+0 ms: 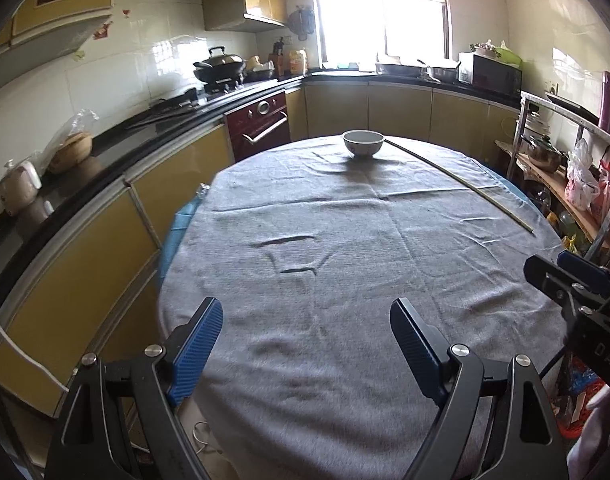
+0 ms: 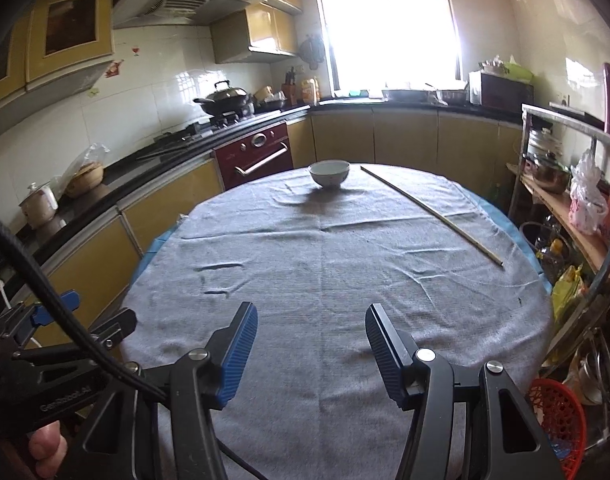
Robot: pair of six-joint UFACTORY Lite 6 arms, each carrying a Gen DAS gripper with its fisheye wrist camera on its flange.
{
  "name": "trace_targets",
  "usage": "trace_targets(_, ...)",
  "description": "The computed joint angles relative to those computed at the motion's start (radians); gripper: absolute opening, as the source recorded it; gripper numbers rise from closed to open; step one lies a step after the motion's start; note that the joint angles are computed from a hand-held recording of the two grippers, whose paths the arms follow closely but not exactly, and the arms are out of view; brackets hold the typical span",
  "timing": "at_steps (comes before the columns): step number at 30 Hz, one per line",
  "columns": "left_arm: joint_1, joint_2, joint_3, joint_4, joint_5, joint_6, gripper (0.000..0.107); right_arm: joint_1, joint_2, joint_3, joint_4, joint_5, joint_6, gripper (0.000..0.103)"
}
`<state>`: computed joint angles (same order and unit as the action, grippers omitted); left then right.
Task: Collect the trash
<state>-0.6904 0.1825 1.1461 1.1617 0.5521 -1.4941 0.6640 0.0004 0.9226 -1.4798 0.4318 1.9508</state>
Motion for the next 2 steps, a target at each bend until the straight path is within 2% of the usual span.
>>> trace_targets(2, 0.029, 0.066, 0.058, -0.028, -0.029, 0.04, 0.086, -0.067, 0.064, 0.033, -0.029, -0.055, 0.015, 0.063)
